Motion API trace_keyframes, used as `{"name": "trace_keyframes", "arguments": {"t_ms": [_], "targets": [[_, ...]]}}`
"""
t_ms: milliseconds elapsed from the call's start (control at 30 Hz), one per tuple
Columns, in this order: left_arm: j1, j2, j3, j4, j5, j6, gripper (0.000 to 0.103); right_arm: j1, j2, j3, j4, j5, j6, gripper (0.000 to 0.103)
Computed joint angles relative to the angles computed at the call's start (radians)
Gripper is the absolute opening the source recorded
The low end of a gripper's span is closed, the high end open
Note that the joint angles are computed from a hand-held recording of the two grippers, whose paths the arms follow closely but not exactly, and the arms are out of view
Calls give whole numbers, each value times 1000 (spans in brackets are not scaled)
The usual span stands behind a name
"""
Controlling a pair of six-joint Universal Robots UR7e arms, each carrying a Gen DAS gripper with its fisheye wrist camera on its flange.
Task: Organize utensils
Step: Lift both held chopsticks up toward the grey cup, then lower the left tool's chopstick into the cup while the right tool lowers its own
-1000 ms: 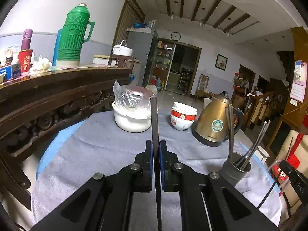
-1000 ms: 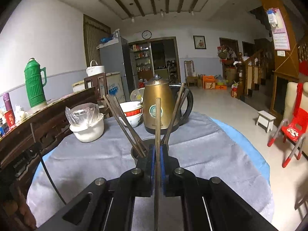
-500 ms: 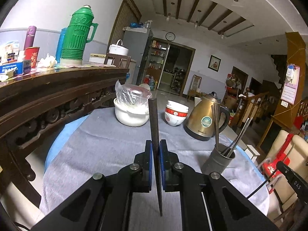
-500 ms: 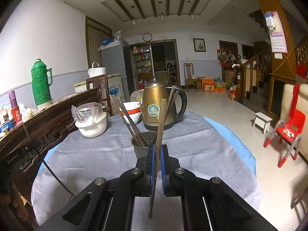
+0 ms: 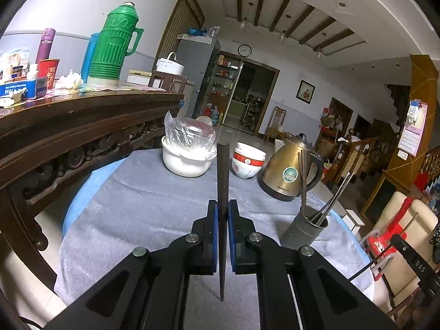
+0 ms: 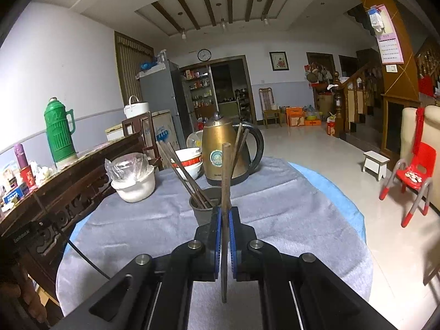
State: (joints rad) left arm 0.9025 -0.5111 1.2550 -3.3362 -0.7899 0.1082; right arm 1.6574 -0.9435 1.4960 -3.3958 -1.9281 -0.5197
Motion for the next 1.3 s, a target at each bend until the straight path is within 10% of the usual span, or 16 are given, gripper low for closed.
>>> {"name": "trace_keyframes", "arguments": {"t_ms": [600,1300], "targets": [[-25,59,-166,313,130,-61,7,8,4,-38,19,55,29,6],[-3,49,-214,461,39,-185,7,16,9,-75,43,60,43,6]]}}
